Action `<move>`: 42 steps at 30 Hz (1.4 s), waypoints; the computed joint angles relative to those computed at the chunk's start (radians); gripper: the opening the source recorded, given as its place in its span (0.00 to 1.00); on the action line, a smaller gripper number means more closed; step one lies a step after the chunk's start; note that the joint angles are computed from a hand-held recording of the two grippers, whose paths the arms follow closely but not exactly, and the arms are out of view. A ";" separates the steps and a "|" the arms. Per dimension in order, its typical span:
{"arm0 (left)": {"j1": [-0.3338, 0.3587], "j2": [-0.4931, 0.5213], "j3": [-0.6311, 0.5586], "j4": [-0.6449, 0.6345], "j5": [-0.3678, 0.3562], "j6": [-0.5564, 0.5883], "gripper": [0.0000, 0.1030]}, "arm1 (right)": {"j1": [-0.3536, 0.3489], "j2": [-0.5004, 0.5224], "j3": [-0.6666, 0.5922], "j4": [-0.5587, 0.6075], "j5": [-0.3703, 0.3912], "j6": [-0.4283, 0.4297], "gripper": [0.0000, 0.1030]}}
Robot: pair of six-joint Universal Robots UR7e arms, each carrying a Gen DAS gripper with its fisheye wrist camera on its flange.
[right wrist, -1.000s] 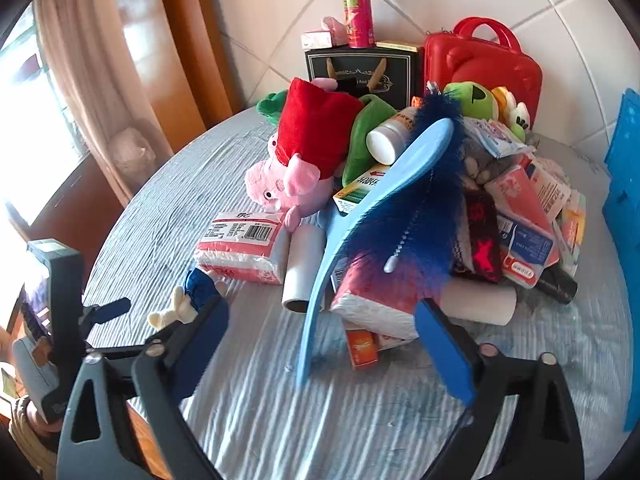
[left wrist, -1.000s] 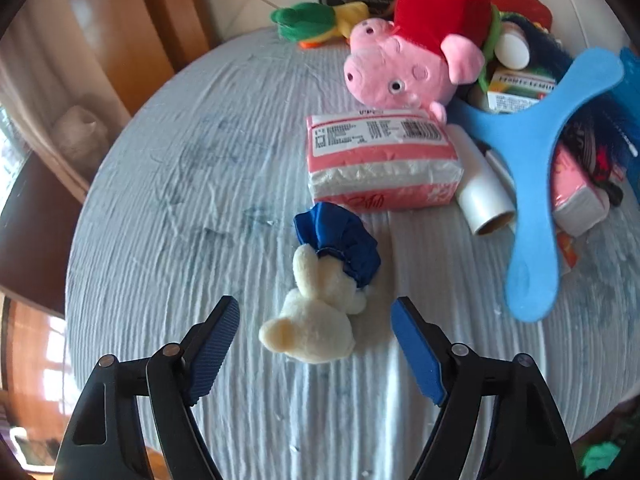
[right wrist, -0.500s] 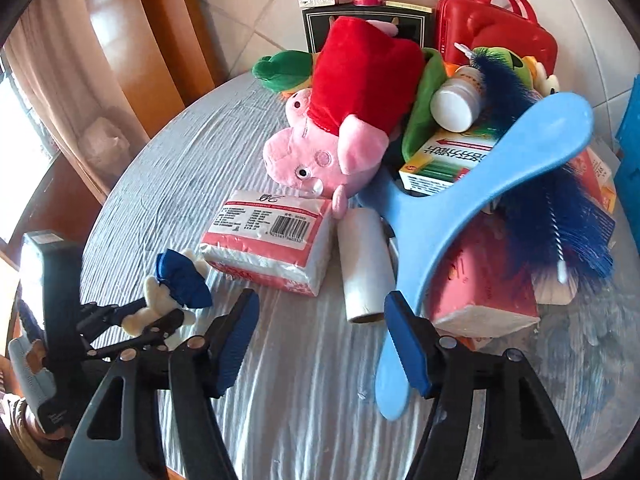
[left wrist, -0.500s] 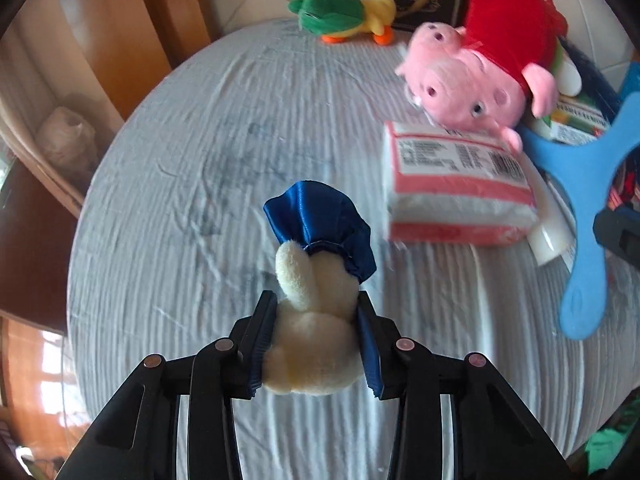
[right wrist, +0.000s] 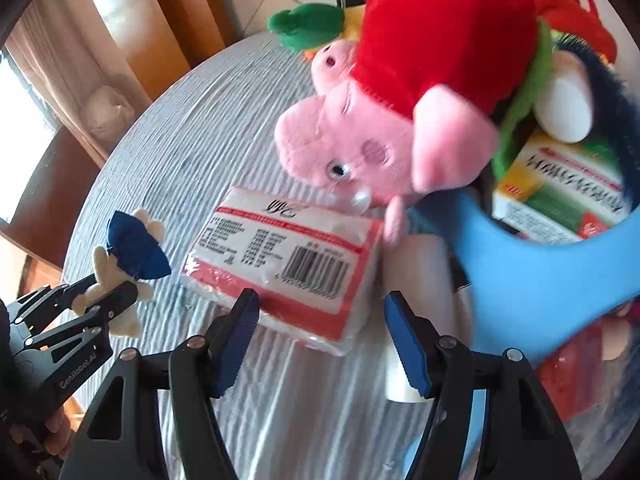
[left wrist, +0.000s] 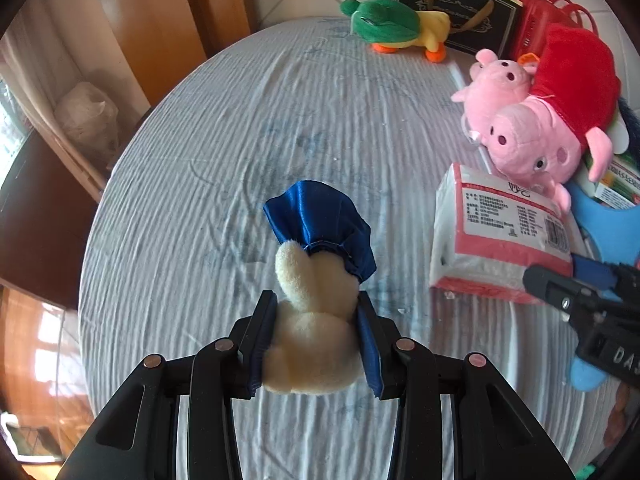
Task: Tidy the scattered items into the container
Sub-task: 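Grasp the white bunny plush with the left tool while the right tool approaches the pink tissue pack, then grasp the pink-wrapped tissue pack with the right tool and lift it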
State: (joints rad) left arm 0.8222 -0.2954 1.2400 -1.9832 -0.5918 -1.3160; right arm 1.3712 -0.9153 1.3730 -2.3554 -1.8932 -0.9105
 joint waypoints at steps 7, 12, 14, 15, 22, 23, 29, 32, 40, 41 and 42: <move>0.011 -0.058 0.056 0.048 0.028 -0.089 0.37 | 0.030 -0.061 0.081 0.122 0.095 -0.111 0.63; 0.020 -0.054 0.059 0.007 0.025 -0.054 0.38 | 0.041 -0.014 0.042 0.033 0.034 -0.097 0.65; 0.025 -0.053 0.057 0.018 0.025 -0.060 0.38 | 0.043 -0.006 0.043 0.032 0.030 -0.067 0.73; 0.026 -0.057 0.063 0.020 0.027 -0.066 0.38 | 0.045 -0.003 0.039 0.041 0.031 -0.051 0.80; 0.040 -0.086 0.111 -0.028 0.040 -0.050 0.38 | 0.085 0.029 0.065 -0.010 0.008 -0.012 0.81; 0.043 -0.086 0.113 -0.036 0.043 -0.041 0.38 | 0.087 0.036 0.062 -0.015 0.000 -0.008 0.81; 0.070 -0.075 0.119 -0.110 0.037 0.025 0.38 | 0.088 0.092 0.054 -0.070 -0.068 0.009 0.82; 0.074 -0.069 0.117 -0.110 0.043 0.041 0.38 | 0.083 0.103 0.060 -0.098 -0.076 0.005 0.82; 0.039 -0.090 0.150 -0.162 0.065 0.075 0.37 | 0.087 0.061 0.107 -0.144 -0.071 0.006 0.77; 0.030 -0.094 0.154 -0.169 0.072 0.081 0.37 | 0.088 0.049 0.112 -0.145 -0.064 0.007 0.77; 0.022 -0.097 0.156 -0.173 0.077 0.085 0.37 | 0.089 0.034 0.120 -0.150 -0.055 0.006 0.77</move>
State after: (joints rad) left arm 0.8442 -0.3924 1.3955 -2.1559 -0.5144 -1.2310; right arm 1.4604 -0.8815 1.4930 -2.5049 -1.9483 -0.9044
